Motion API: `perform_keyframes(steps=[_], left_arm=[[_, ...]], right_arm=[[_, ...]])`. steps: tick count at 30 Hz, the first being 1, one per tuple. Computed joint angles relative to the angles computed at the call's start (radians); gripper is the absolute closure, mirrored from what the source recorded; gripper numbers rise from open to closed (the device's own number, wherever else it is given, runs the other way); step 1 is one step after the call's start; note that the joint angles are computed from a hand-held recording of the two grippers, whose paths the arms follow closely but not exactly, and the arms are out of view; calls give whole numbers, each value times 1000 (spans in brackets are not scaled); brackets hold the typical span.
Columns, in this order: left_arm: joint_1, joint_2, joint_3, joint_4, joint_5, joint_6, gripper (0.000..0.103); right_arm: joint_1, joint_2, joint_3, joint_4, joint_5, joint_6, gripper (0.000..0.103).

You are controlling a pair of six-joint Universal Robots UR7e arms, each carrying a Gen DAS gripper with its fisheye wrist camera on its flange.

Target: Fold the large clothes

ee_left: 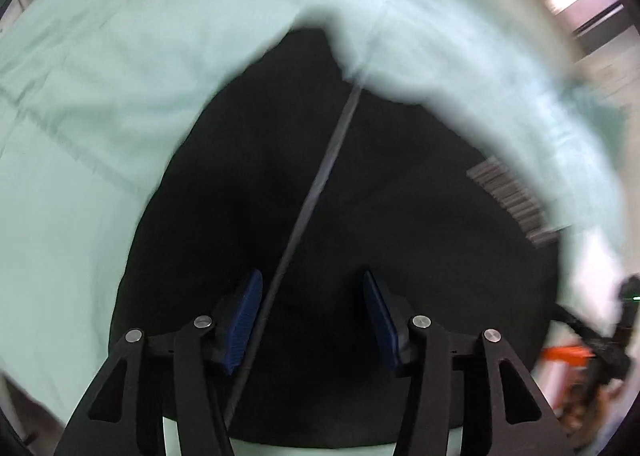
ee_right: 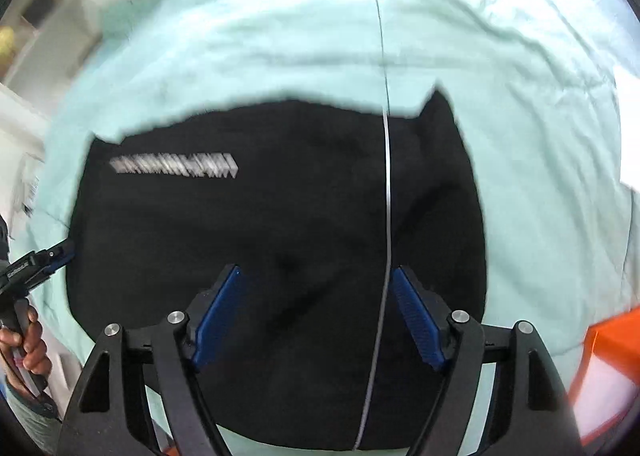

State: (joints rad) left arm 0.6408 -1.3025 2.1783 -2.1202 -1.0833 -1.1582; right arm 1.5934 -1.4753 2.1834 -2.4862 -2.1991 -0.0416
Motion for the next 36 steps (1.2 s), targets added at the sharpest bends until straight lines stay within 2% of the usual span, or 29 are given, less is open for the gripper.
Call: perform_keyframes(steps=[2, 4, 8, 11, 14, 20, 25, 27, 30, 32, 36], left_arm=[[24, 15, 32, -79, 5, 0, 47], [35, 23, 26, -93, 11, -2, 46], [27, 44, -5, -51, 15, 9, 45], [-14, 34, -23, 8, 33, 0, 45], [-72, 21, -42, 84, 59, -12, 45], [-198, 54, -163, 338, 185, -89, 45], [-242, 94, -277, 546, 278, -142, 45], [-256, 124, -325, 617, 305, -164, 45], [-279, 139, -368, 676, 336, -186, 45], [-289, 153, -402, 672, 351, -172, 45], [-310, 175, -444, 647, 377, -145, 45]], right_arm=[[-25, 46, 13, -24, -30, -7, 23], [-24, 67, 22, -80, -55, -21, 20], [-20, 45, -9, 6, -45, 25, 20], [-10, 10, -28, 81, -32, 55, 20], [35, -20, -30, 100, -46, 36, 20], [153, -32, -78, 124, -60, -15, 20], [209, -20, -123, 156, -72, -28, 19], [210, -1, -113, 122, -73, -31, 19], [211, -12, -125, 143, -63, -15, 19], [202, -22, -123, 136, -48, -19, 19], [218, -32, -127, 116, -68, -44, 19]])
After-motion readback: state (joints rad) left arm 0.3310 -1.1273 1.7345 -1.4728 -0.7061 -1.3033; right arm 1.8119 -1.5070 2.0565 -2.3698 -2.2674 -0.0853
